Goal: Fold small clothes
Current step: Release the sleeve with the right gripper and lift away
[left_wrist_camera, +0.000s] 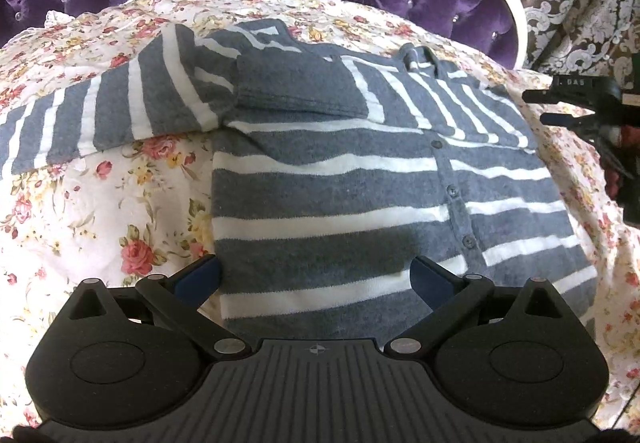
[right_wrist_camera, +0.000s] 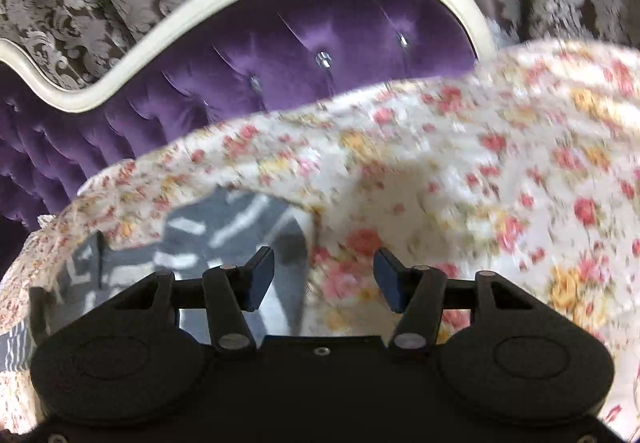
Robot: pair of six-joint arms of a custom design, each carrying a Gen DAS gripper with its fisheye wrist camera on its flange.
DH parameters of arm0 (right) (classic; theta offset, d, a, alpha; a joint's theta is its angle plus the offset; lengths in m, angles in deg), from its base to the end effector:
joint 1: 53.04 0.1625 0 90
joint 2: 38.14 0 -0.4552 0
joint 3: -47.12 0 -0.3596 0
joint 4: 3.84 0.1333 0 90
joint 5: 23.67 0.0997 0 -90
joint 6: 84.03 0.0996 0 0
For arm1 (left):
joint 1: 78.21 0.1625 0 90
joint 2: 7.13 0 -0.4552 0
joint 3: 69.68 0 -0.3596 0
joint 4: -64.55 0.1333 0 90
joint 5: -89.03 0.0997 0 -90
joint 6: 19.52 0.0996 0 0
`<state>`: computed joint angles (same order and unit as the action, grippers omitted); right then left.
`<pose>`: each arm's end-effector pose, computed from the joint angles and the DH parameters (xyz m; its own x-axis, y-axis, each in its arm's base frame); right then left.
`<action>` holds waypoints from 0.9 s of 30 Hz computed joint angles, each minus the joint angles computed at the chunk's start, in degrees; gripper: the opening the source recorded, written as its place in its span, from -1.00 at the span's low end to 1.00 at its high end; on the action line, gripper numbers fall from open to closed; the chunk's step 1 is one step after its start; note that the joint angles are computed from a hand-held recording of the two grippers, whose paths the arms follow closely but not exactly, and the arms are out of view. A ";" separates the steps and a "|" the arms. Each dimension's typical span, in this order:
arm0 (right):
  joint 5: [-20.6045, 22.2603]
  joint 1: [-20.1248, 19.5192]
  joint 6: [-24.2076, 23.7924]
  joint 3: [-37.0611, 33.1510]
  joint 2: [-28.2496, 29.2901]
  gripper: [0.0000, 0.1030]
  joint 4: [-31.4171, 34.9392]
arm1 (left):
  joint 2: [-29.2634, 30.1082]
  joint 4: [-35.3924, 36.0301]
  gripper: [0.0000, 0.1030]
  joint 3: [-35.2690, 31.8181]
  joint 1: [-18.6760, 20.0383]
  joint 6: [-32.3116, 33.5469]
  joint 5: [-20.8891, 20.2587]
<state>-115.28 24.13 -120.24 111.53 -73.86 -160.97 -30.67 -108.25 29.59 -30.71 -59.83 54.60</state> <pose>-0.0560 -0.8334 0.2396 -0.8860 -0.2583 0.3850 -0.4331 0.7574 -0.4886 -0.2545 -0.5966 -0.0478 -0.8039 -0.2391 -0.5446 0.1972 0.7566 -0.6234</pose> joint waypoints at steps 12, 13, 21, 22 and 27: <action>-6.97 1.16 -10.05 7.72 0.29 -0.91 -12.84 | 0.29 0.00 0.97 -0.15 0.19 0.09 0.57; -7.95 1.25 -11.20 8.23 0.51 -0.92 -14.81 | 0.32 0.09 0.97 -0.23 0.20 0.16 0.69; 2.67 -1.12 -7.69 9.53 -1.49 -0.72 -12.13 | 1.20 -0.66 0.97 -0.68 0.05 1.24 2.40; 3.39 -1.18 -7.07 9.03 -1.25 -0.71 -11.73 | 1.23 -0.63 0.97 -0.77 0.05 1.28 2.49; 7.43 -1.78 -1.49 1.42 1.16 -0.14 -3.27 | 1.20 -1.12 0.97 -0.73 0.13 1.48 2.47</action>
